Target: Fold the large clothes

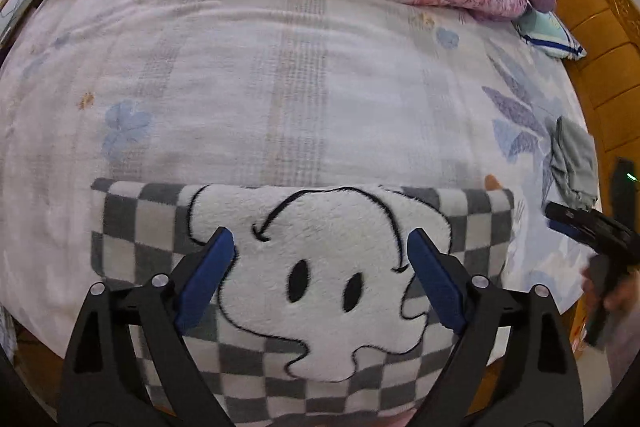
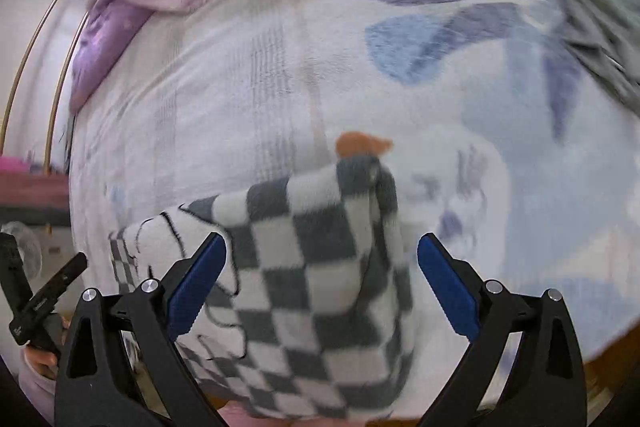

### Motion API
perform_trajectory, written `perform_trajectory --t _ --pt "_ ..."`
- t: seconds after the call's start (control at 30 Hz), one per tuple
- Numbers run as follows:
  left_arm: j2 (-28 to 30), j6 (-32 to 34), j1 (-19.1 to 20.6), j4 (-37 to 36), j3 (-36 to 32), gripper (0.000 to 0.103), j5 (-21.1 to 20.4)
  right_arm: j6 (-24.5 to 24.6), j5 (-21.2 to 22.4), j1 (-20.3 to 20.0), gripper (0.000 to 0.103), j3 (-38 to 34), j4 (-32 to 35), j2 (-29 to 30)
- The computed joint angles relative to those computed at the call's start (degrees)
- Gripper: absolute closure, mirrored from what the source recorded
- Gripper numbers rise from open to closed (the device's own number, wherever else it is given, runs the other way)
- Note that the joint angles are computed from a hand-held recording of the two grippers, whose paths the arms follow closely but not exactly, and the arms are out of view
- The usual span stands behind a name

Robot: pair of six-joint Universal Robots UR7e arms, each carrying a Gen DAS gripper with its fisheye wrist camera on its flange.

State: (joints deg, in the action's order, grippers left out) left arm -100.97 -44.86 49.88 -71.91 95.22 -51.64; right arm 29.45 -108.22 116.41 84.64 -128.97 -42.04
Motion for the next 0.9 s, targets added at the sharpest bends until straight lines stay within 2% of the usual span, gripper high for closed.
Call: perform_trajectory --t 0.13,0.2,0.23,0.3,0.37,0.4,0.43,0.47,0.53,0.57,0.63,0.67,0.7,0.73,0.77,0.83,0.9 --pt "1.3 -1.3 0.2 0.4 1.8 0.014 1.4 -2.9 8.8 -5.9 0.01 -0.5 -1.9 1.9" --pt "1.7 -1.5 0.8 -0.7 3.1 0.014 1.5 -0.9 14.9 -9.3 0.01 -0.3 -0.3 3.1" --pt "1.9 -2.1 1.1 -0.3 3.6 0.014 1.9 2.3 18.4 -11.1 0.01 0.5 0.4 3.8" --pt "2.5 -3.2 1.4 0.8 4.2 0.014 3.3 2.7 19.4 -11.3 0.006 2.8 -3.0 2.9" --pt "2.7 -4.7 2.1 1.9 4.4 0.014 4.2 -1.3 20.7 -10.9 0.006 4.6 -2.4 2.0" --pt "2.7 -5.2 2.5 1.6 4.4 0.015 3.9 -1.9 22.7 -11.1 0.006 5.5 -1.1 1.6" --pt "2.6 -6.1 3.1 1.3 4.2 0.02 3.2 -1.8 26.5 -11.7 0.006 7.7 0.9 1.0" --pt "2.6 -6.8 3.5 1.3 3.8 0.023 2.8 -1.9 27.9 -11.8 0.006 9.6 0.5 0.3" --pt "2.9 -9.7 3.3 3.2 3.1 0.026 3.5 -1.8 27.0 -10.7 0.007 14.8 -4.6 -2.1" --pt "2.9 -12.2 2.8 5.1 2.8 0.029 4.9 1.1 26.7 -10.2 0.007 17.6 -7.5 -3.2" --pt "3.5 -14.1 2.7 7.0 2.0 0.042 5.3 6.0 25.7 -8.5 0.007 20.5 -9.9 -4.2" --pt "3.9 -14.2 3.2 6.9 1.4 0.046 4.1 6.0 25.7 -8.5 0.008 20.5 -9.9 -4.2" --pt "4.3 -14.0 3.8 5.9 1.1 0.06 2.6 7.7 25.1 -7.6 0.009 20.4 -8.7 -4.3" --pt "4.6 -13.8 4.3 4.9 0.8 0.069 1.2 9.5 25.4 -6.9 0.021 19.8 -6.8 -4.1" --pt "4.9 -13.3 4.8 4.0 0.5 0.071 0.1 11.9 24.6 -5.5 0.035 18.6 -4.4 -3.9" --pt "6.1 -11.2 5.5 2.5 -0.1 0.08 -1.5 14.6 19.2 -3.0 0.05 15.2 1.8 -3.3" --pt "7.5 -7.8 6.1 1.2 -0.6 0.09 -2.0 16.7 16.5 -1.7 0.056 13.4 4.6 -3.0"
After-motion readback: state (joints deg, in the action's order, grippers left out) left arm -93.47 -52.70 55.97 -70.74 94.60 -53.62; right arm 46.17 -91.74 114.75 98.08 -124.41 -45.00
